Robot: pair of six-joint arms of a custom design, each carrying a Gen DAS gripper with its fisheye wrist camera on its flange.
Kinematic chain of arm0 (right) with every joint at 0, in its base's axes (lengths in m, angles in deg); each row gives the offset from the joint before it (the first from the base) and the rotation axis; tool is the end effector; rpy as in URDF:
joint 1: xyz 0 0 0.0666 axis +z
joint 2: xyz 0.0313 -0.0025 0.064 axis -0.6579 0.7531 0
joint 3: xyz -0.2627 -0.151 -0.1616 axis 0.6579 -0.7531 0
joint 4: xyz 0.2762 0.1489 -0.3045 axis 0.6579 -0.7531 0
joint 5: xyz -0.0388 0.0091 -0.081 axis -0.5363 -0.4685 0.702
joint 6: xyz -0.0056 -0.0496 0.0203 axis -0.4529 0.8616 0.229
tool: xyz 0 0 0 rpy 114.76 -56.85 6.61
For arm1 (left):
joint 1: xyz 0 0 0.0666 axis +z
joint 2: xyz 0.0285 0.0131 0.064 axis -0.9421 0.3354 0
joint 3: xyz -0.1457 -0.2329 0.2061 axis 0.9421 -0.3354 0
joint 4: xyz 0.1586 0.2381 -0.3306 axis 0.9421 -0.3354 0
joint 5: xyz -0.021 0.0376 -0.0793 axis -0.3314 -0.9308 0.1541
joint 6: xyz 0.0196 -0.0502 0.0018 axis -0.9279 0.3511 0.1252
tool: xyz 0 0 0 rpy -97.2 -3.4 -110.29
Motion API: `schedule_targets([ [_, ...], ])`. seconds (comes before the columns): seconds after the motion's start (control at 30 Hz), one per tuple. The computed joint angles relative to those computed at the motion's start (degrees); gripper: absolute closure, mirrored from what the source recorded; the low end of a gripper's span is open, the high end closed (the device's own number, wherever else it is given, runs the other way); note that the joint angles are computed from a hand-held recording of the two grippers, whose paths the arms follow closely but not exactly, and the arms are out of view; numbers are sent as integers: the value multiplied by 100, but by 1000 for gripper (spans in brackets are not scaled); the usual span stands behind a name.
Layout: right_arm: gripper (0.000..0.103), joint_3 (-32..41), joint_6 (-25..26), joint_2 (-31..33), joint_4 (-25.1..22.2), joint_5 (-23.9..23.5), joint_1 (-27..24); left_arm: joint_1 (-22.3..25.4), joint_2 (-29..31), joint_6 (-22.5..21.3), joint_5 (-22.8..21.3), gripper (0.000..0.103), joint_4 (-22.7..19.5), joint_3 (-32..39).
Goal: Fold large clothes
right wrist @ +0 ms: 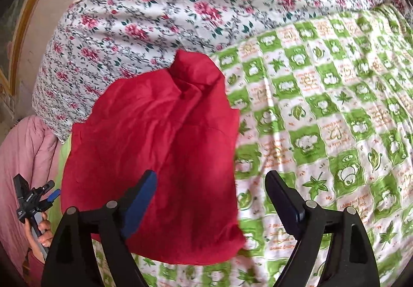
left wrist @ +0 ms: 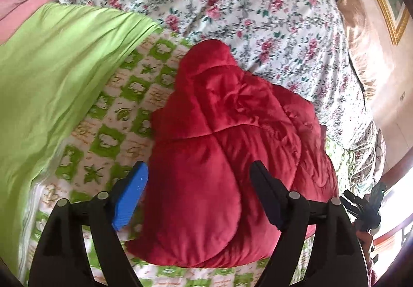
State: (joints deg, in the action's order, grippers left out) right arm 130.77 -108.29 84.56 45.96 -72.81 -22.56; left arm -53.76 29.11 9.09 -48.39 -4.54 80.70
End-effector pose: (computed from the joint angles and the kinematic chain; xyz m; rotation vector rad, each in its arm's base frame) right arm 0.3271 0.1104 0.3473 0.2982 2.3437 0.4886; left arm 0.3728 0.0900 0.3718 -0.1651 2.3550 -0.6281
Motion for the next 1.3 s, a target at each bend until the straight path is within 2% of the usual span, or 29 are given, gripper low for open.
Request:
schedule_targets([
  [0.2,14,-45,-253,408,232,-1289,-576,204,787,-297,646,22,-486,387],
  [0.33,14,95,-232,777,307,-1727,-746,221,1233,-381,859,22,-515,571],
  [0.43,14,231,-145,1028,418,-2153,-871,229,1509,-474,1033,17,-613,741],
  [0.5,14,314,-133,1168,451,-2296,-937,230,1682,-532,1165,16,-684,860],
  [0.67,11,579,89,1575,335,-2593,-1086,188,2057,-458,1329,4,-900,1107],
  [0.97,4,773,157,1972,473,-2999,-1101,136,2380,-435,1906,4,-1187,1234],
  [1.07,4,846,211,2065,439,-3123,-1074,11,2438,-597,1899,4,-1306,1309],
  [1.3,6,1075,288,2366,373,-3397,-948,-238,2484,-589,1763,4,-1100,1371],
])
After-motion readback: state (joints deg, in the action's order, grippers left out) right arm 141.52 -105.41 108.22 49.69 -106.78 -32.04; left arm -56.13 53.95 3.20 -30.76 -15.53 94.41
